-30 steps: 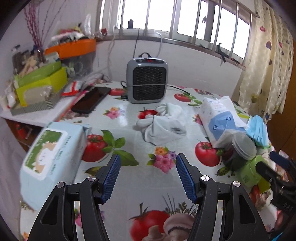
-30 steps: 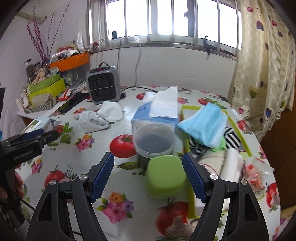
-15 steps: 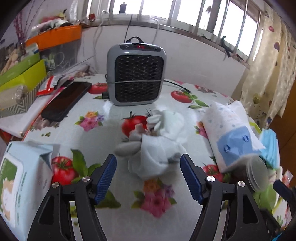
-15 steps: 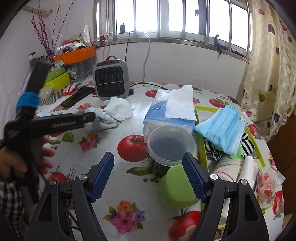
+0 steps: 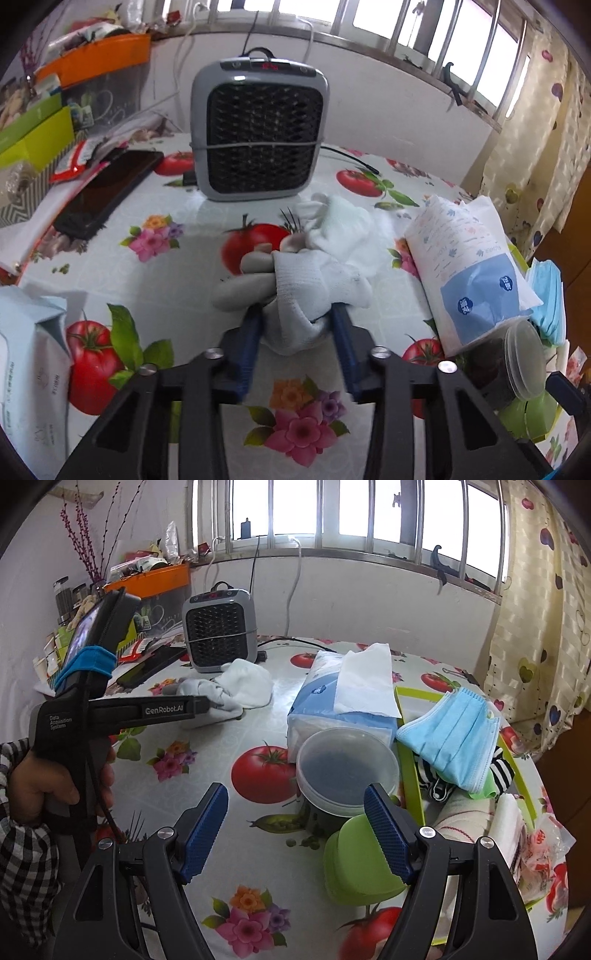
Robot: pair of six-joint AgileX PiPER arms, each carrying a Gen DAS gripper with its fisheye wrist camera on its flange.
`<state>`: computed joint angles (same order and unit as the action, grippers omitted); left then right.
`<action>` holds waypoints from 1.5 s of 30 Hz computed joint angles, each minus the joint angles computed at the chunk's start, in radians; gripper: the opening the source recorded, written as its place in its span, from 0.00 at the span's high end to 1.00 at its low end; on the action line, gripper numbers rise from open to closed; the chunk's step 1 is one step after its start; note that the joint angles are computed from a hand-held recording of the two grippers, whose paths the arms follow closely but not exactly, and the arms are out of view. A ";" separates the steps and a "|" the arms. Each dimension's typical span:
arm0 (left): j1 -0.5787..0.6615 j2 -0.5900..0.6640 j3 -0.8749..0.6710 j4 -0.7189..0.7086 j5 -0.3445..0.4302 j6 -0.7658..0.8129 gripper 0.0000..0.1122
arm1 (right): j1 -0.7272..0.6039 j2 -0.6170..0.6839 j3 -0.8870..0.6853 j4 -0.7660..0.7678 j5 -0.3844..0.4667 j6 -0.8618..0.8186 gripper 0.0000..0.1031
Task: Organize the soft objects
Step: 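Close the left tool on a white knit glove, then grasp the other white knit glove with the right tool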
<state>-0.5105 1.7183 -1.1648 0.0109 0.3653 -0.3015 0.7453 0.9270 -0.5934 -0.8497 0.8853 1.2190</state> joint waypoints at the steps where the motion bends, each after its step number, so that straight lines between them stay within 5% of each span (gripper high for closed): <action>1: -0.001 -0.005 0.005 0.002 -0.003 -0.004 0.74 | 0.001 0.000 -0.001 0.001 0.003 0.000 0.26; 14: -0.013 -0.185 0.219 0.011 -0.040 -0.003 0.81 | 0.052 0.012 -0.059 -0.021 0.051 -0.005 0.26; 27: 0.050 -0.438 0.485 -0.006 -0.071 0.069 0.80 | -0.161 0.276 -0.286 0.164 -0.198 -0.228 0.26; 34: 0.102 -0.441 0.511 -0.280 -0.096 0.346 0.79 | -0.245 0.498 -0.436 0.209 -0.255 -0.281 0.26; 41: 0.169 -0.429 0.520 -0.600 -0.074 0.667 0.78 | -0.278 0.692 -0.588 0.202 -0.223 -0.284 0.26; 45: 0.178 -0.429 0.524 -0.647 -0.069 0.713 0.77 | -0.302 0.769 -0.651 0.219 -0.205 -0.288 0.26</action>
<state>-0.3325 1.2889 -0.6413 -0.6360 0.2966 0.4120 0.4438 1.6957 -1.2442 -0.6309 0.6804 0.9308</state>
